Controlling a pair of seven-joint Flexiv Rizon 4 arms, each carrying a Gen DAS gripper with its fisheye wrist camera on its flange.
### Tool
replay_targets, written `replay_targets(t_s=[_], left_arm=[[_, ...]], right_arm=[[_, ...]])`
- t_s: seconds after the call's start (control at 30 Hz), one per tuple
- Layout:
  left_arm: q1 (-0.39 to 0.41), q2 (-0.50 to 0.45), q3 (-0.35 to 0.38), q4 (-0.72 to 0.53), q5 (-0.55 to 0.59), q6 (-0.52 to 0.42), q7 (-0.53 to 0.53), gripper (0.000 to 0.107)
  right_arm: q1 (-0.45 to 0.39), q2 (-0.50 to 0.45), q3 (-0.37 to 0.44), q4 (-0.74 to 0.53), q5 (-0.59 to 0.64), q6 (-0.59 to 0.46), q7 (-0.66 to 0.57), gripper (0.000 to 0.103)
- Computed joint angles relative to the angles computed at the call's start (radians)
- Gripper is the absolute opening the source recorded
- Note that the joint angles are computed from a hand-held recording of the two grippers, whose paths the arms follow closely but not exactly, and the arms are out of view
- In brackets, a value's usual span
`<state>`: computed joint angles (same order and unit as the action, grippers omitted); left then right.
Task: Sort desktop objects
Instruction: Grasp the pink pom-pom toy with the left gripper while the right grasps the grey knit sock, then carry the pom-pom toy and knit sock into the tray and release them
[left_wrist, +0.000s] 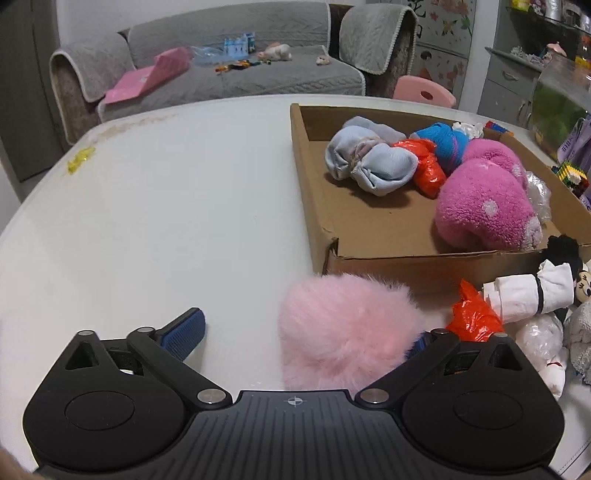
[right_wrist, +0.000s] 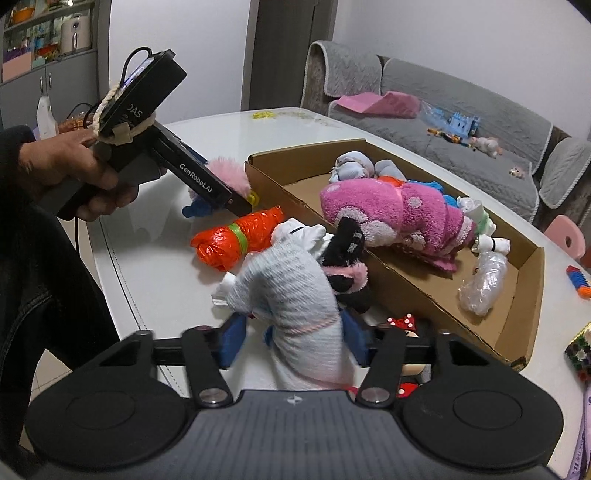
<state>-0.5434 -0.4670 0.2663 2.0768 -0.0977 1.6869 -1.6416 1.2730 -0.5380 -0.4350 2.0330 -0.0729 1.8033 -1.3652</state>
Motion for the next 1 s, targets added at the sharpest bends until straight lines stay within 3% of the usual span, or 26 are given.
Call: replay_targets(t_s=[0.03,0.17,0.27,0.6,0.83,1.0], left_arm=[[0.011,0.004,-0.012,0.007,0.004,0.014,0.003,0.092],[0.059,0.031,-0.071,0.030,0.003,0.033,0.034,0.048],[0.022,0.033,-0.035,0.032,0.001,0.040,0.042,0.046],[0.136,0.086,-0.178,0.107,-0.042,0.119,0.096,0.042],[0.023,0.132,-0.087,0.129,-0.126,0.159,0.152,0.042],[-0.011,0.167,-0.078,0.134,-0.192,0.176,0.210,0.042]], right_arm=[[-0.007,0.002,0.007,0.001,0.000,0.001,0.000,0.040],[-0.061,0.011,0.067,-0.003,-0.004,0.012,-0.002,0.035],[-0.089,0.013,0.102,-0.008,-0.006,0.016,-0.005,0.035],[-0.123,0.018,0.147,-0.014,0.001,0.028,0.003,0.033],[-0.198,0.041,0.236,-0.020,0.029,0.073,0.001,0.033],[-0.225,0.080,0.273,-0.013,0.074,0.111,-0.011,0.033]])
